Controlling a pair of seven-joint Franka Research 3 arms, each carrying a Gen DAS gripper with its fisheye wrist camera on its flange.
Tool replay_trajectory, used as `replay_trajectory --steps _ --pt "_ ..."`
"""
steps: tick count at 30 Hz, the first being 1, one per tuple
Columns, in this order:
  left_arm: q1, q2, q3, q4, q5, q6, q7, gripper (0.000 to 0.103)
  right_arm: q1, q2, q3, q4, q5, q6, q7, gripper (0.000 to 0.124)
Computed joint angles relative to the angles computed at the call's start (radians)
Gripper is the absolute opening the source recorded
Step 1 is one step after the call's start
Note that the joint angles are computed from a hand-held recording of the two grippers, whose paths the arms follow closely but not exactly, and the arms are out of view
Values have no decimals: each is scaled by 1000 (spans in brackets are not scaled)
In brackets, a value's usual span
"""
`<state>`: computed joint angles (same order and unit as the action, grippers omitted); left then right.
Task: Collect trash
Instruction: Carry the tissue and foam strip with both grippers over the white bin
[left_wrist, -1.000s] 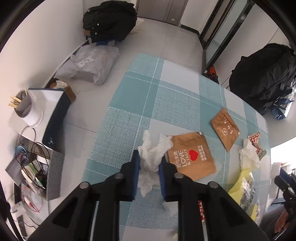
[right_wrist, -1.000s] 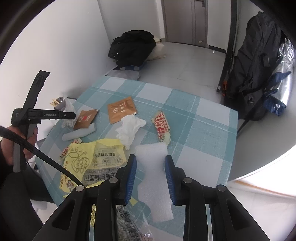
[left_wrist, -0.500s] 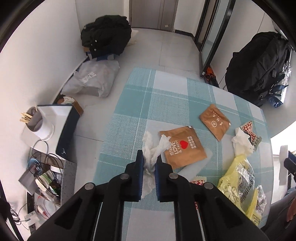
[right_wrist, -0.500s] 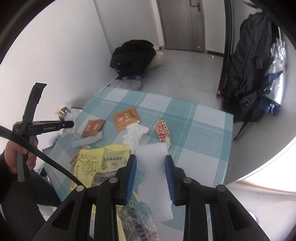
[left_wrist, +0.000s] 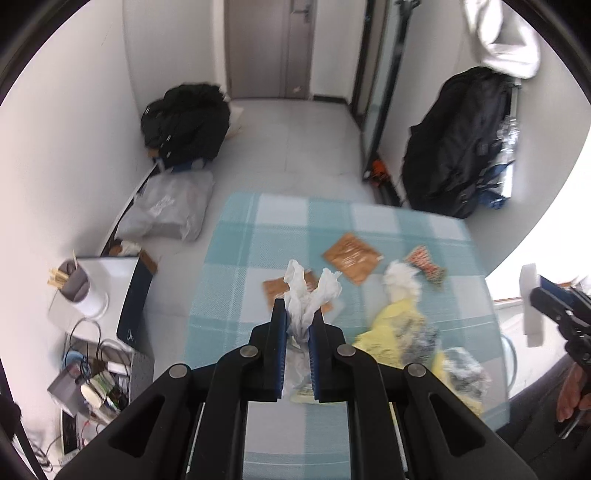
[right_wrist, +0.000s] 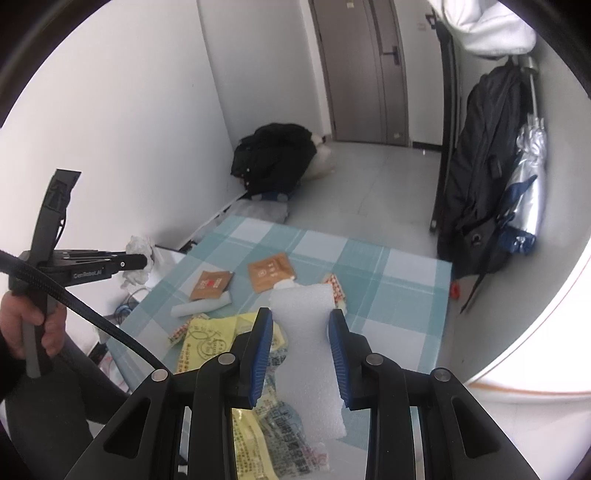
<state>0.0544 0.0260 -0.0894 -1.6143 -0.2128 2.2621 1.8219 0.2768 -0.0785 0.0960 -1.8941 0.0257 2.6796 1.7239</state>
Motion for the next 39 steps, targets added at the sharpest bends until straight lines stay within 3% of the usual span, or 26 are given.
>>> replay_trajectory --steps 3,10,19,29,34,39 --pt "-9 -31 -5 -12 -43 12 33 7 -3 -37 0 -27 11 19 21 30" --pt "-59 -56 -20 56 -154 -43 135 7 -51 -140 7 -60 -16 52 83 30" --pt "-143 11 -83 236 -257 -99 176 7 -189 -304 14 -61 -65 23 166 30" --pt "-246 196 -185 468 -218 -215 153 7 -363 -506 -13 -241 -76 -33 245 30" --pt "-307 268 -208 505 -113 -216 116 7 -420 -575 -53 -375 -28 -55 273 30" --pt "-359 423 -229 646 -45 -352 72 7 -446 -598 -92 -498 35 -50 274 30"
